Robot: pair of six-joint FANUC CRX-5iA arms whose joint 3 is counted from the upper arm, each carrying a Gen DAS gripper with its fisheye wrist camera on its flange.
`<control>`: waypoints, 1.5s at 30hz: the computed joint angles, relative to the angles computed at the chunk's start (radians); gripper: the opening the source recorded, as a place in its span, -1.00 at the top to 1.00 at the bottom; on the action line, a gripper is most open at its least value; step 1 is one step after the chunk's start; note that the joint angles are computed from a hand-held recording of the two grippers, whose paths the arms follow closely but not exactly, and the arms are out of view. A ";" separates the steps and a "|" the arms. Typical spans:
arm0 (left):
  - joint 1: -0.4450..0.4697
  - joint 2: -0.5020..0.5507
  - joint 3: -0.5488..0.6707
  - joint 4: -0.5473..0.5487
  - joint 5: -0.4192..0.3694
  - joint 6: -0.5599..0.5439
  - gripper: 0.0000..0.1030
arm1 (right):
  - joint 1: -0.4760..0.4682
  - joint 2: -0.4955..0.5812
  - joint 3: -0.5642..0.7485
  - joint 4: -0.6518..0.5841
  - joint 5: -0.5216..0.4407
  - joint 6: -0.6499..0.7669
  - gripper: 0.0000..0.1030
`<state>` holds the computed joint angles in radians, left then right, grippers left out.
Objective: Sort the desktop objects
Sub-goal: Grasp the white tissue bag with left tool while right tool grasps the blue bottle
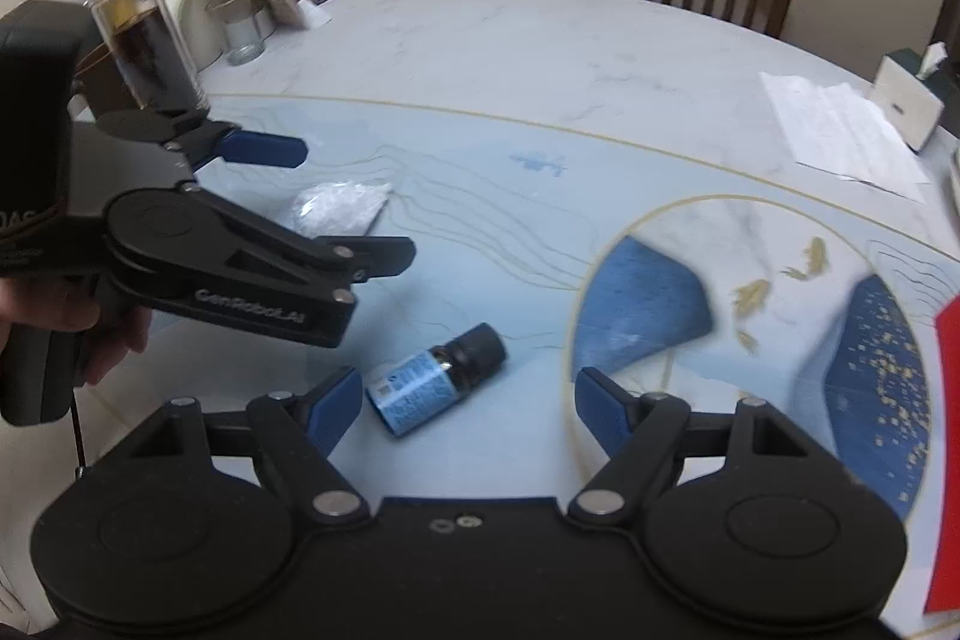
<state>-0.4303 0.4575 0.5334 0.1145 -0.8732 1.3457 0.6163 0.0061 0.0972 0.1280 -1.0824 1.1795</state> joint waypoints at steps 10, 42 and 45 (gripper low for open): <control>0.010 0.014 -0.009 0.025 -0.016 -0.025 -0.93 | -0.001 0.059 0.038 -0.016 -0.016 -0.001 -0.47; -0.040 -0.008 0.006 -0.020 -0.072 0.077 0.35 | -0.004 -0.007 -0.060 0.041 0.009 0.027 -0.15; -0.049 -0.014 0.004 -0.012 -0.086 0.097 0.36 | -0.010 -0.027 -0.078 0.036 0.010 0.034 -0.15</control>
<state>-0.4797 0.4439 0.5371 0.1023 -0.9594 1.4423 0.6059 -0.0210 0.0193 0.1637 -1.0723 1.2130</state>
